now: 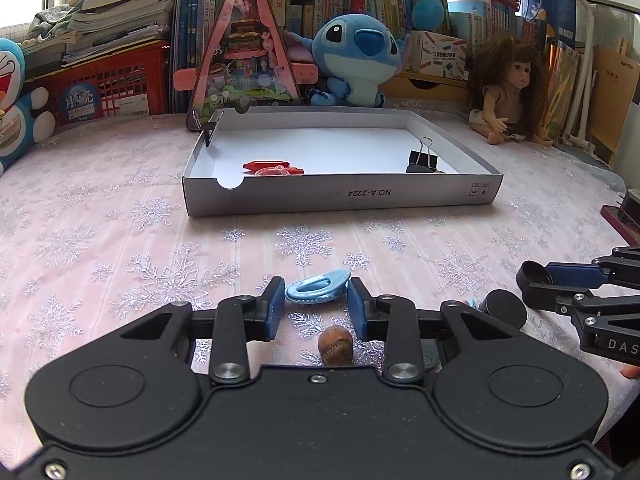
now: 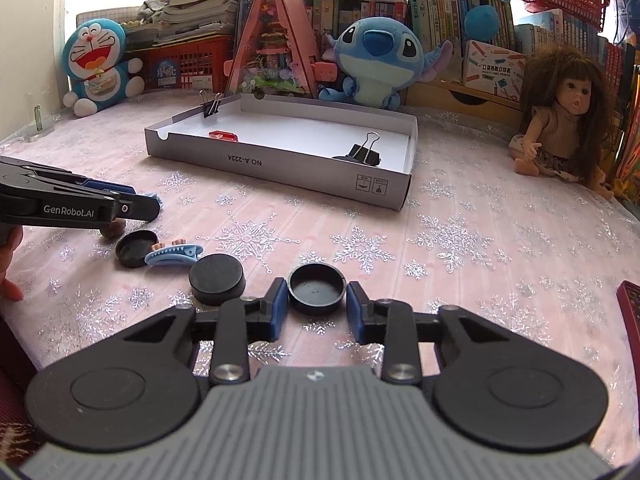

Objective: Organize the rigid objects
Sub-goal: 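Grasp a blue hair clip with the left tool while the right tool grasps a black round cap, then carry the blue hair clip and black cap into the white tray and open both tools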

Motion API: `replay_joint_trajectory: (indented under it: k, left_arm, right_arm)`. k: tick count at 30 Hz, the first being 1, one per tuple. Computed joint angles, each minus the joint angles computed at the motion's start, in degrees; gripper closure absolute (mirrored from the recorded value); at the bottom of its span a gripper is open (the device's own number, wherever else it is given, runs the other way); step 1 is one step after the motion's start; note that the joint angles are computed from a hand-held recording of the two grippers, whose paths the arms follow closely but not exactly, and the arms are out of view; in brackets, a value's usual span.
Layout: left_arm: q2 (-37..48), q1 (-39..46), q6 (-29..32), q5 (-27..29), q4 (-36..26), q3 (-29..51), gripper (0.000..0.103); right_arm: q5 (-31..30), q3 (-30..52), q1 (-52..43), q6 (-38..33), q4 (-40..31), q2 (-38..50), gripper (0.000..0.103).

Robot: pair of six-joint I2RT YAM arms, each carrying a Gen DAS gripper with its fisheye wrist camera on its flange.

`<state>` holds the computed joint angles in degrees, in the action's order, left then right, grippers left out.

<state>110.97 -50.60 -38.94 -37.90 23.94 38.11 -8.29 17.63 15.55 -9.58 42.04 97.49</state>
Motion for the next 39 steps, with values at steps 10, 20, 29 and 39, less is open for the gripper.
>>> replay_joint_trajectory:
  k: [10,20,29,39]
  left_arm:
    - [-2.7,0.4,0.7,0.1,-0.5,-1.2,0.071]
    - [-7.6,3.0,1.8,0.6,-1.9,-2.4,0.071]
    - [-12.0,7.6,4.3,4.3,-4.5,-1.2,0.071]
    - [-12.9,12.7,6.0,7.4,-5.9,2.5,0.071]
  right_arm:
    - [0.3,-0.4,0.1,0.6,0.6,-0.8,0.066]
    - [2.1,1.2,0.2,0.6,-1.2,-2.9,0.066]
    - [2.0,7.1,-1.3,2.9,-7.3,-3.8,0.066]
    - [1.4,14.4,-2.7,5.2,-11.5,-2.0,0.066]
